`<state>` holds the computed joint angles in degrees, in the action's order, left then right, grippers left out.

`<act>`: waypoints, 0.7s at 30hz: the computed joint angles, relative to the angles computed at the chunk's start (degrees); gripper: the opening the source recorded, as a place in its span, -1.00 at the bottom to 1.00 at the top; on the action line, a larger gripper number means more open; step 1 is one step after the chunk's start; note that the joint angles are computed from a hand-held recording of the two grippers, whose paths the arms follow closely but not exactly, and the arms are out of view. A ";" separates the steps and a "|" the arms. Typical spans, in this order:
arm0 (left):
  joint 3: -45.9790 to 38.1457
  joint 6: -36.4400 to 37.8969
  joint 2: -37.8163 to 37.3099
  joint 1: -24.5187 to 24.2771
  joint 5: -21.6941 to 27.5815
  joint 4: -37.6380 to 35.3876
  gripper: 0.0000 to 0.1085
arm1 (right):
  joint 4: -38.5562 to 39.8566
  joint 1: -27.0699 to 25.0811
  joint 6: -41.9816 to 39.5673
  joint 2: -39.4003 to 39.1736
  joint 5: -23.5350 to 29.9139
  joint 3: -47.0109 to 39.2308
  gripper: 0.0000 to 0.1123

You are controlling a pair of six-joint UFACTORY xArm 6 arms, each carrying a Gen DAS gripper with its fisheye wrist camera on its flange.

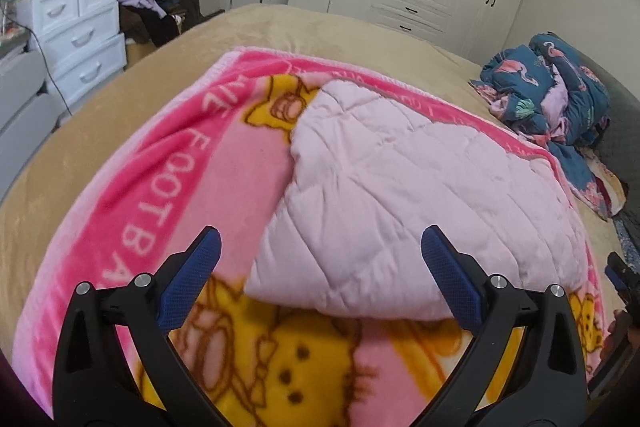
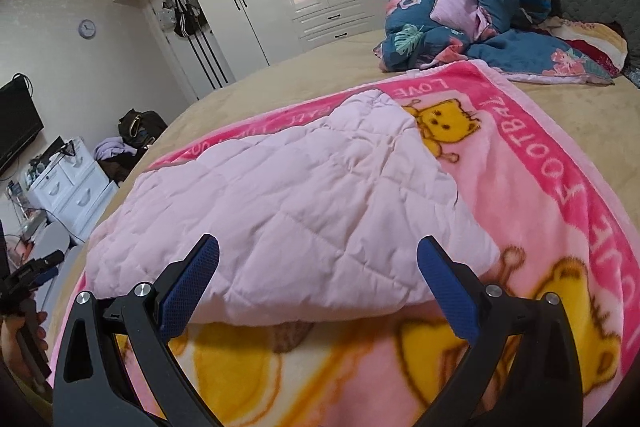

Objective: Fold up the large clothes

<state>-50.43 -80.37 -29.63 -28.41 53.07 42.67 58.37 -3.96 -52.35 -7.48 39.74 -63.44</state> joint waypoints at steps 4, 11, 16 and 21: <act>1.17 -1.02 0.09 -1.02 -0.54 -1.57 0.73 | 0.05 -0.49 0.02 -1.73 1.10 1.85 0.76; 3.59 -4.28 -0.02 -1.71 -1.81 -4.17 0.73 | -0.73 -1.17 0.89 -2.76 1.29 4.46 0.76; 5.15 -6.52 0.23 -1.94 -3.62 -5.67 0.73 | -1.75 -1.87 2.71 -1.80 1.40 5.61 0.76; 5.46 -7.69 2.66 -2.20 -6.10 -7.31 0.73 | -1.83 -2.60 4.18 0.10 2.04 5.72 0.76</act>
